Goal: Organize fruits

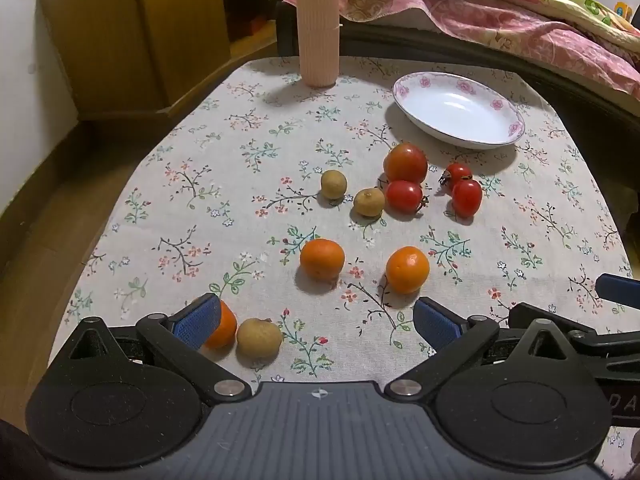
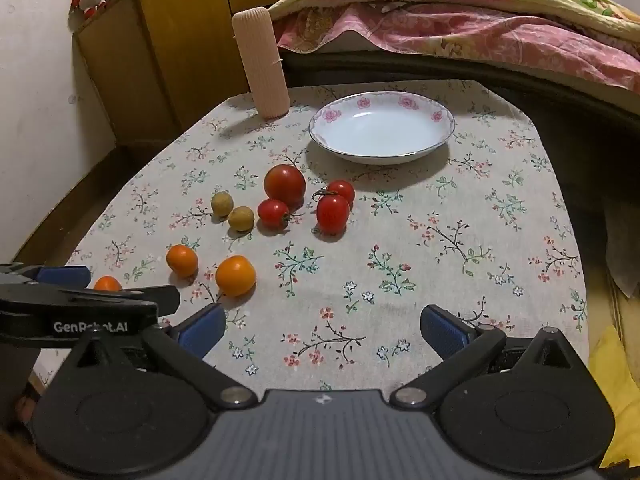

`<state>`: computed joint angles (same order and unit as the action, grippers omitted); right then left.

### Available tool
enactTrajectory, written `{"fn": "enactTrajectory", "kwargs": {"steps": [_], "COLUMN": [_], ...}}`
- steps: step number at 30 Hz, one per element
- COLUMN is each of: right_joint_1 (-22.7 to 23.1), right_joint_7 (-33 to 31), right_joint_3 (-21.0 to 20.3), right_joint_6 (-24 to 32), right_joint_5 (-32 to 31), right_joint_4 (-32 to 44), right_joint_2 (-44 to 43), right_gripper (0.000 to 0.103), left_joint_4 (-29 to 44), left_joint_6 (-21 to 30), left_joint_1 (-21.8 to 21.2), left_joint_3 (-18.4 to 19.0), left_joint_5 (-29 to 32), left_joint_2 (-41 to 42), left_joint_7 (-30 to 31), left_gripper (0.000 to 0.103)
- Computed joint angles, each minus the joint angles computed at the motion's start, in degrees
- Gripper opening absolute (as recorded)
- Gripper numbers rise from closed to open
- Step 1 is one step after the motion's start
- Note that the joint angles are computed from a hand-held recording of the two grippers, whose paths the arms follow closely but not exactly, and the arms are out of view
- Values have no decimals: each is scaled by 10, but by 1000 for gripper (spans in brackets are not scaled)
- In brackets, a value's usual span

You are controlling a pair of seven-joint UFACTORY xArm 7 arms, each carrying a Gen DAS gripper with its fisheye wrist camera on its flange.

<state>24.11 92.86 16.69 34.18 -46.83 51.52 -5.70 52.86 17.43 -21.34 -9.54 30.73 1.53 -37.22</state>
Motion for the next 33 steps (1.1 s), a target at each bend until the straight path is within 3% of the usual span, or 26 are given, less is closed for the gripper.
{"fn": "enactTrajectory", "kwargs": {"steps": [33], "right_joint_1": [-1], "right_joint_7": [-12], "right_joint_3": [-7], "right_joint_6": [-16], "right_joint_5": [20], "right_joint_4": [1], "right_joint_2": [8], "right_gripper": [103], "left_joint_4": [8], "left_joint_6": [19], "left_joint_1": [-2], "left_joint_3": [2], "left_joint_5": [9], "left_joint_2": [4], "left_joint_7": [-10], "left_gripper": [103]}}
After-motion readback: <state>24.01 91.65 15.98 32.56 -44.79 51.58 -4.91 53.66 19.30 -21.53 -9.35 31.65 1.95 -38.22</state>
